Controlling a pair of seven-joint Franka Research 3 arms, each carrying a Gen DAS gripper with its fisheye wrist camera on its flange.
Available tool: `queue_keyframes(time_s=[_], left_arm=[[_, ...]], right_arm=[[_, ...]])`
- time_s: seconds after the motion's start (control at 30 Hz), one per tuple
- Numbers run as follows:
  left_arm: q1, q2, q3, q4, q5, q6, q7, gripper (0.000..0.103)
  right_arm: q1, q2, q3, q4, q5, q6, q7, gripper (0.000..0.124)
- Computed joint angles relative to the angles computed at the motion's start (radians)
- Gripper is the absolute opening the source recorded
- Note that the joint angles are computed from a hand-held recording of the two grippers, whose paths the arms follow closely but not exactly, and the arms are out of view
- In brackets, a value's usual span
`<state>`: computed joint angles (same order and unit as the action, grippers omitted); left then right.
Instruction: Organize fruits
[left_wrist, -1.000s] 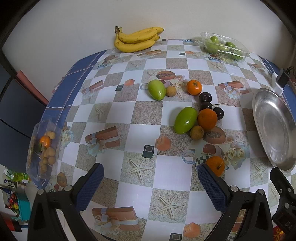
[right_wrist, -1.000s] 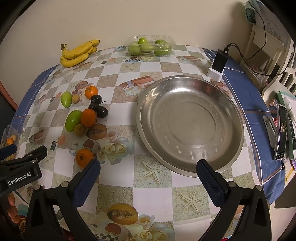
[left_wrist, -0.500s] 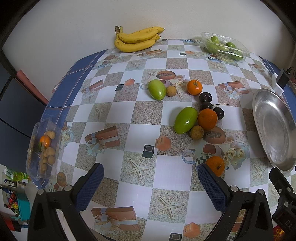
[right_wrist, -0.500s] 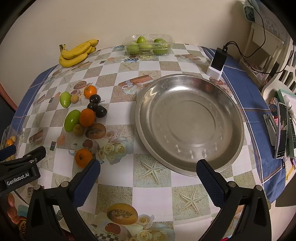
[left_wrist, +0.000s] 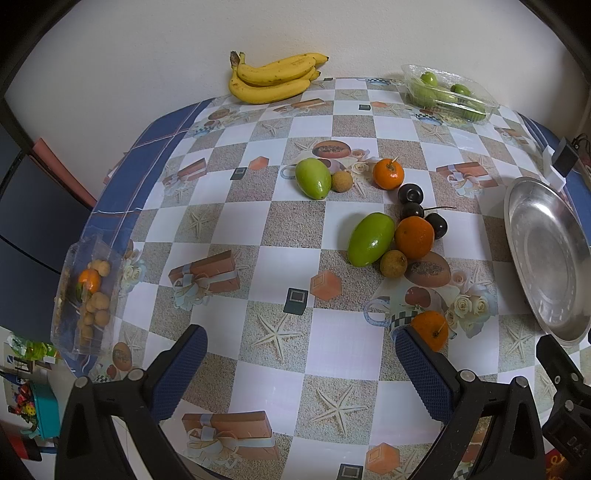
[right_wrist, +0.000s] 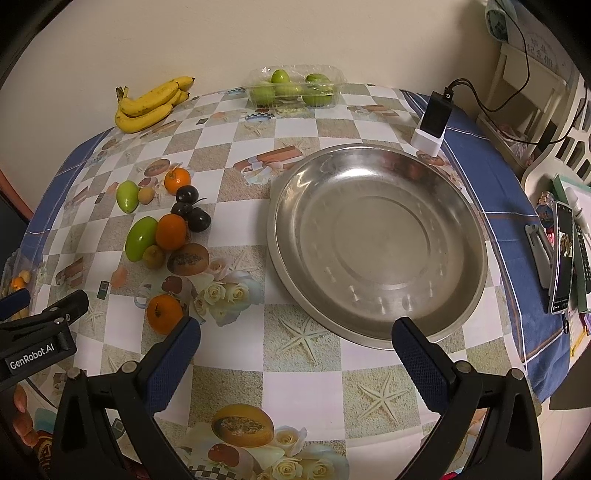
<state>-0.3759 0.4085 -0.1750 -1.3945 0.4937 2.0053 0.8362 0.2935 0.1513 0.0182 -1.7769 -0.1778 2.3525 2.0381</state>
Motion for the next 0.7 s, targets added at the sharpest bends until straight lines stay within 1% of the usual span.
queue_keyframes(time_s=[0.27, 0.5, 0.7], left_arm=[[0.001, 0.0, -0.001, -0.004, -0.008, 0.002, -0.003, 0.103], [0.027, -0.008, -0.008, -0.018, -0.058, 0.035, 0.003, 0.103], [0.058, -0.014, 0.004, -0.015, -0.081, 0.066, 0.002, 0.103]], right_arm=[[0.003, 0.002, -0.003, 0.005, -0.016, -0.005, 0.022, 0.103], [0.003, 0.013, -0.003, 0.019, -0.016, 0.001, 0.028, 0.103], [-0.001, 0.065, 0.006, 0.088, 0.072, -0.031, -0.03, 0.103]])
